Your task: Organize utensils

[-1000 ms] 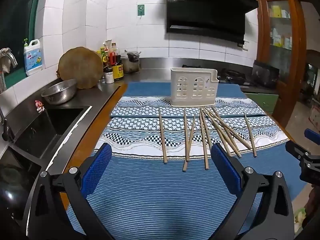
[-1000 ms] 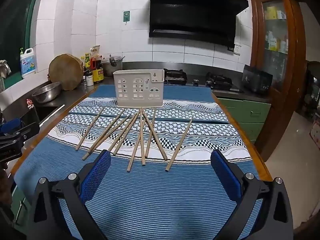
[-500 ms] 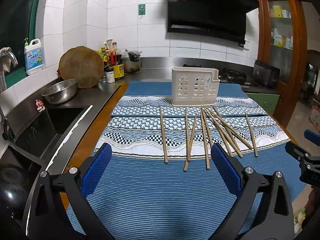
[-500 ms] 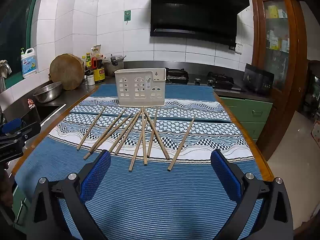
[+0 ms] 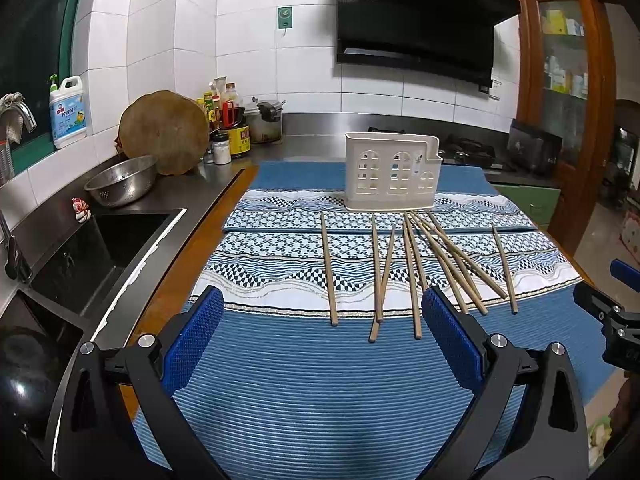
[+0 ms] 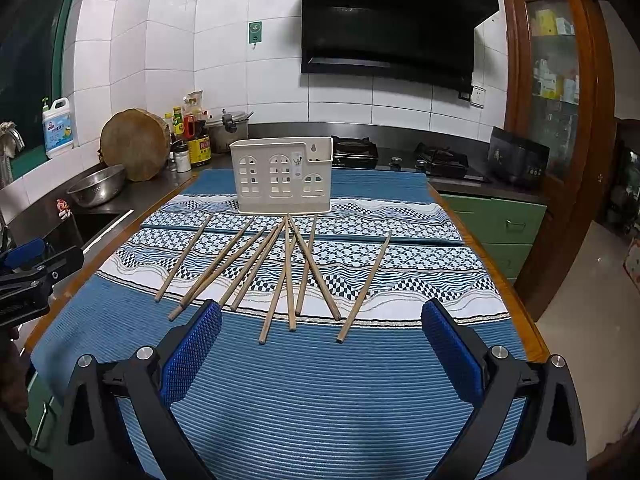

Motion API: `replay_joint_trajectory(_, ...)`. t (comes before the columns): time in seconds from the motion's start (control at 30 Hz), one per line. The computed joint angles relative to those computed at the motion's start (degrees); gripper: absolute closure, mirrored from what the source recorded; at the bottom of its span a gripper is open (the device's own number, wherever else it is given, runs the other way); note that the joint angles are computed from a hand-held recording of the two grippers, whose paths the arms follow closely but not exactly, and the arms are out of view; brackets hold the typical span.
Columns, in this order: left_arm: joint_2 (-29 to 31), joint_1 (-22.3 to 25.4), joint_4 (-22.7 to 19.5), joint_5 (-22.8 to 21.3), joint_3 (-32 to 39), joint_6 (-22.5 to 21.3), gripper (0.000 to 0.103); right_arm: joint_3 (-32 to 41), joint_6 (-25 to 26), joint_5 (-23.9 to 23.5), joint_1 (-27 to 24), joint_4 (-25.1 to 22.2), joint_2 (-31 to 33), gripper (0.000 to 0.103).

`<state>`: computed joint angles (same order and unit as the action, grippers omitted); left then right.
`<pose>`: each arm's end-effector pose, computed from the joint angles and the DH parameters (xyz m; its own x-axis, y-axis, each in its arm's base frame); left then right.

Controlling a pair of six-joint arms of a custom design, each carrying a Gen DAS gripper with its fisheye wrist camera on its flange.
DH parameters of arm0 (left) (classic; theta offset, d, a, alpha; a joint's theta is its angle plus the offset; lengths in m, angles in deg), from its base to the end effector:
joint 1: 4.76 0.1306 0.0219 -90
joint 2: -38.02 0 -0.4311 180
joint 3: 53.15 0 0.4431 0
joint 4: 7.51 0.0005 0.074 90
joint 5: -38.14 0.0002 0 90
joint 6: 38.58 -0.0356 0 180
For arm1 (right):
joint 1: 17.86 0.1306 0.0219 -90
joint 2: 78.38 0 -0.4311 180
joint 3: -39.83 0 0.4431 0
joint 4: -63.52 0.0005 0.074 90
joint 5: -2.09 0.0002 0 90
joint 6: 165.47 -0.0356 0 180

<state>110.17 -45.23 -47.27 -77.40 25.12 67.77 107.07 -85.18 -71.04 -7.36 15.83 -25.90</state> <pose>0.3281 -0.2604 0.5292 -0.4924 0.0862 -0.8661 0.1813 0.9834 -0.0052 0.2757 0.0401 0.5265 -0.5159 0.0685 -0.8539 0.1543 0.9879 -0.0139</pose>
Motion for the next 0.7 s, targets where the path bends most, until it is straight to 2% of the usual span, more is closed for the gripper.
replay_joint_trajectory(0.7,0.3,0.1,0.0,0.0,-0.2,0.5,0.005,0.0,-0.5,-0.6,0.0,0.0,0.2,0.006)
